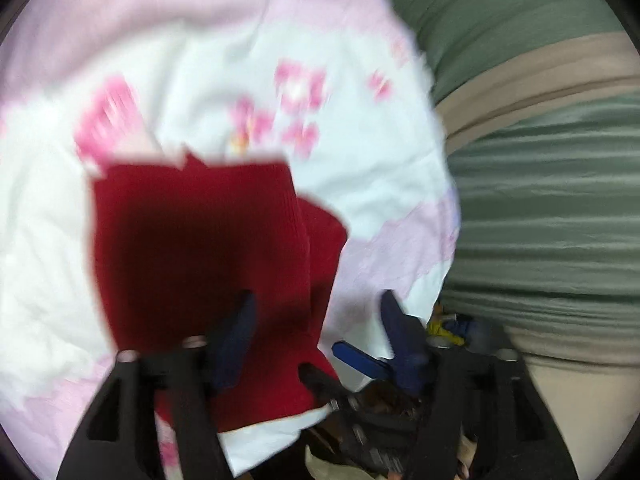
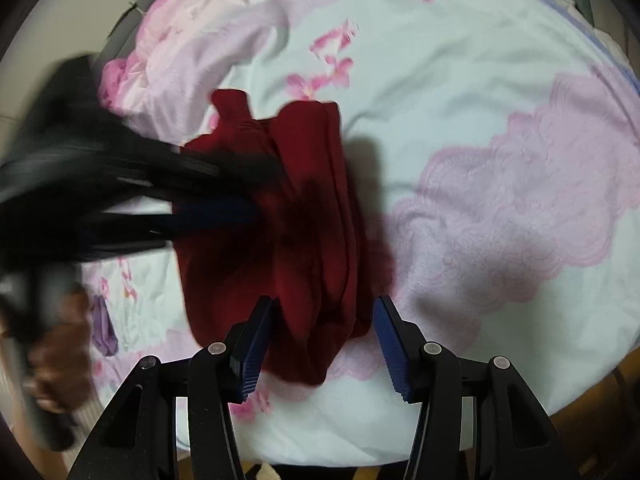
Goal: Fold small clothes
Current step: 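Grasp the folded sweatshirt bundle with the right gripper while the left gripper grasps it too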
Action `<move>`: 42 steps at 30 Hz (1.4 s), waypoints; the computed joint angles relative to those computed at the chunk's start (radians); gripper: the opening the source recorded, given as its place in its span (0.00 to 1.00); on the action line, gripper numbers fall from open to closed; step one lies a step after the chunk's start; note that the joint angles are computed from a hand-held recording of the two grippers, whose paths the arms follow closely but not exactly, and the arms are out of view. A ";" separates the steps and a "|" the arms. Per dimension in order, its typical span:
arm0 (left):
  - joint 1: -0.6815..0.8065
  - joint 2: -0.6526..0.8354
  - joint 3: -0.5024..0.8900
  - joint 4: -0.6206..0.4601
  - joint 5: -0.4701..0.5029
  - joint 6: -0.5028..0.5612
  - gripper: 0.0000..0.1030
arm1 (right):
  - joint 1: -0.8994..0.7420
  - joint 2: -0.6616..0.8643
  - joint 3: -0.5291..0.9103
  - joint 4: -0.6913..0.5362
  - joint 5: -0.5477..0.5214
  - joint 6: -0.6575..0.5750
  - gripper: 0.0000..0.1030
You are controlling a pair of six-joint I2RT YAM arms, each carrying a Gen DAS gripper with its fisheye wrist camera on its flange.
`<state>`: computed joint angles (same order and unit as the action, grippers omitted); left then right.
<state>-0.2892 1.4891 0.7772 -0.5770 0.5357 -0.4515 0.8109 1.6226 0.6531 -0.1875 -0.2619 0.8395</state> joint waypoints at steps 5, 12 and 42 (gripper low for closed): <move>0.076 -0.233 -0.112 -0.125 -0.244 0.130 0.91 | -0.008 0.097 0.023 0.002 0.045 0.003 0.59; 0.026 -0.127 -0.294 0.060 -0.220 0.140 0.86 | 0.007 0.184 0.080 -0.018 0.101 -0.002 0.62; 0.206 0.439 0.001 0.159 -0.024 0.543 0.89 | 0.027 0.405 -0.162 0.761 0.002 0.368 0.82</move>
